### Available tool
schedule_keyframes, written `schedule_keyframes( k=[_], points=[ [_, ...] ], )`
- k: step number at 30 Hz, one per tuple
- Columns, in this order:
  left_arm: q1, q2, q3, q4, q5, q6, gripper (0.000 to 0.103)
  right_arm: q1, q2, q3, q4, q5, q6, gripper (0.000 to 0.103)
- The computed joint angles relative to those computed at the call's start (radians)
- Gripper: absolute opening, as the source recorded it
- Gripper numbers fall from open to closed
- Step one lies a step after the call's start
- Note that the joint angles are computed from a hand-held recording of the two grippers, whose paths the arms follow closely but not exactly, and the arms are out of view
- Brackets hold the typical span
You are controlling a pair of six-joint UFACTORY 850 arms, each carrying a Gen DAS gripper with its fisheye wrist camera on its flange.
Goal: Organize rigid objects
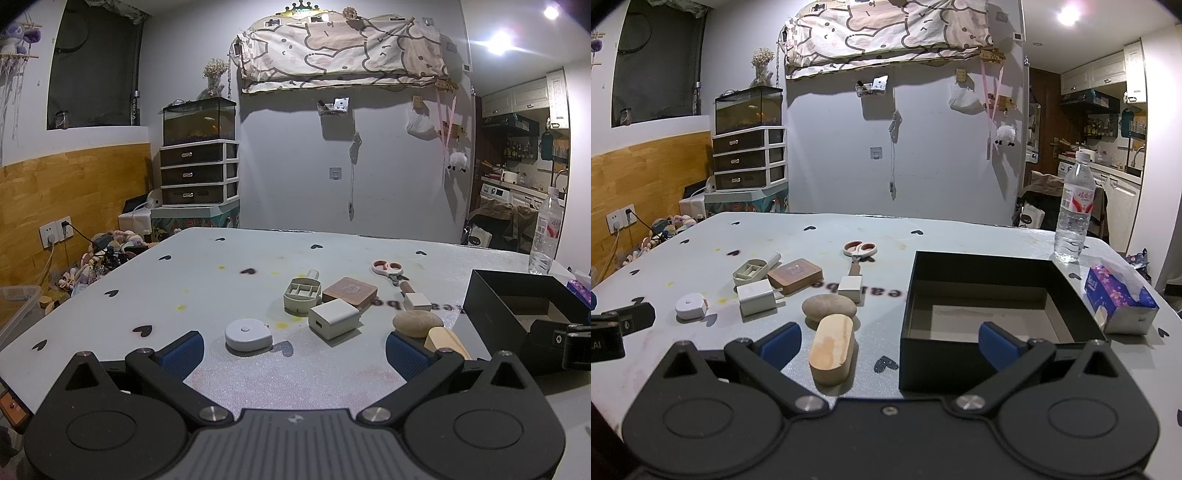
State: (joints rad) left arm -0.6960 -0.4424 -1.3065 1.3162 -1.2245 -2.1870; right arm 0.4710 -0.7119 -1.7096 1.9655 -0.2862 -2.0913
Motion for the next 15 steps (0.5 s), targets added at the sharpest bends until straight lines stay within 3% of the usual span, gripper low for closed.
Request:
schedule_keyframes(
  k=[15],
  points=[
    [0.0, -0.001, 0.0, 0.0, 0.0, -0.002, 0.103, 0.001, 0.001, 0.001, -0.001, 0.003, 0.0, 0.103]
  ],
)
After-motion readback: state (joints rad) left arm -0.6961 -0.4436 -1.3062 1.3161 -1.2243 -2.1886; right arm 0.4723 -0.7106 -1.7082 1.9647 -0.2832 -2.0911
